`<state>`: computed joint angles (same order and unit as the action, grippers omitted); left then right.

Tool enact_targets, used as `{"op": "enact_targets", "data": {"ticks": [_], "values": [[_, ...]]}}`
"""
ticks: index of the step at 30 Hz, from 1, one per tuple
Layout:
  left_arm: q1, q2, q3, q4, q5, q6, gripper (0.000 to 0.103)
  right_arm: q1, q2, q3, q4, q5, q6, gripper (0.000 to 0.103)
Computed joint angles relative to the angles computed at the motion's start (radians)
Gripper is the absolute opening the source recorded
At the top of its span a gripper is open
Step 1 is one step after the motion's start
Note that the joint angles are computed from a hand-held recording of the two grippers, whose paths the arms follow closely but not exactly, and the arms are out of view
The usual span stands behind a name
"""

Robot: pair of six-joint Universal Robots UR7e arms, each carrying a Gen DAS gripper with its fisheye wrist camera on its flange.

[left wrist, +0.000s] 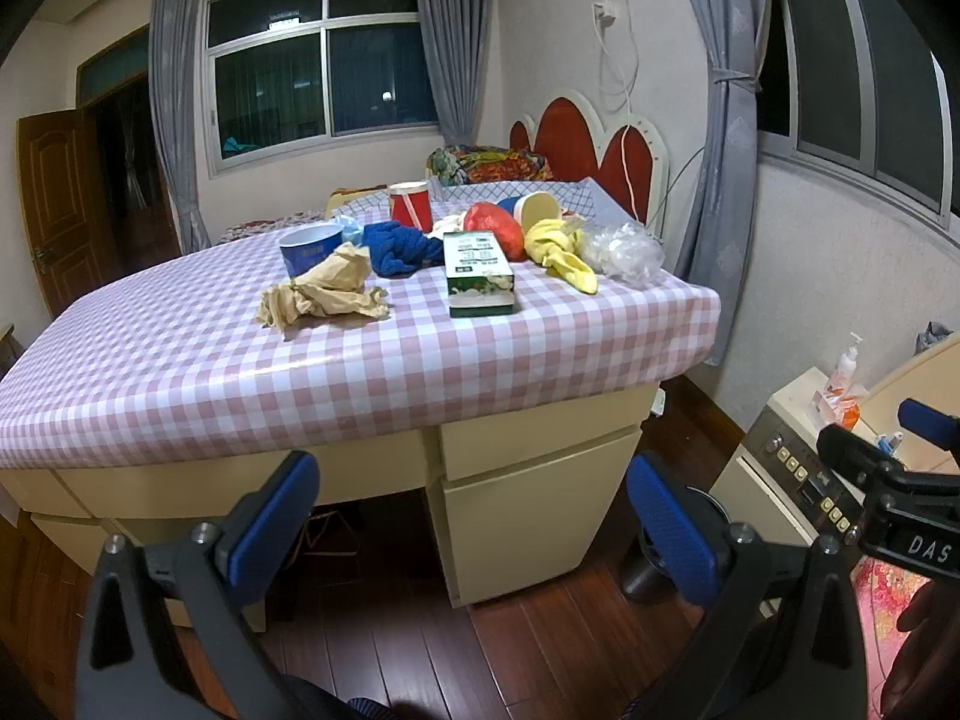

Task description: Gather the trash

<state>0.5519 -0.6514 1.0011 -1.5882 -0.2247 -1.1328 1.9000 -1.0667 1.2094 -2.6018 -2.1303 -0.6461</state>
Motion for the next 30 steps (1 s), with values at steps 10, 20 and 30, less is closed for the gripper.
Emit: {"op": "enact_targets", "data": {"ticks": [10,20,30], "values": [[-0.003,0.005,-0.009,0.001,0.007,0.005,0.103,0.000,-0.007,0.010,-0.009,0.005,-0.006,0.103],[-0.005,-0.001,0.009,-0.045,0.006,0.040,0.103,0.002,-0.008,0.005,-0.002,0.006,-0.001,0.103],[-0.007,0.001,0.007,-0.038,0.008,0.039,0.103,0.002,-0.009,0.004,0.000,0.007,0.001,0.103]]}}
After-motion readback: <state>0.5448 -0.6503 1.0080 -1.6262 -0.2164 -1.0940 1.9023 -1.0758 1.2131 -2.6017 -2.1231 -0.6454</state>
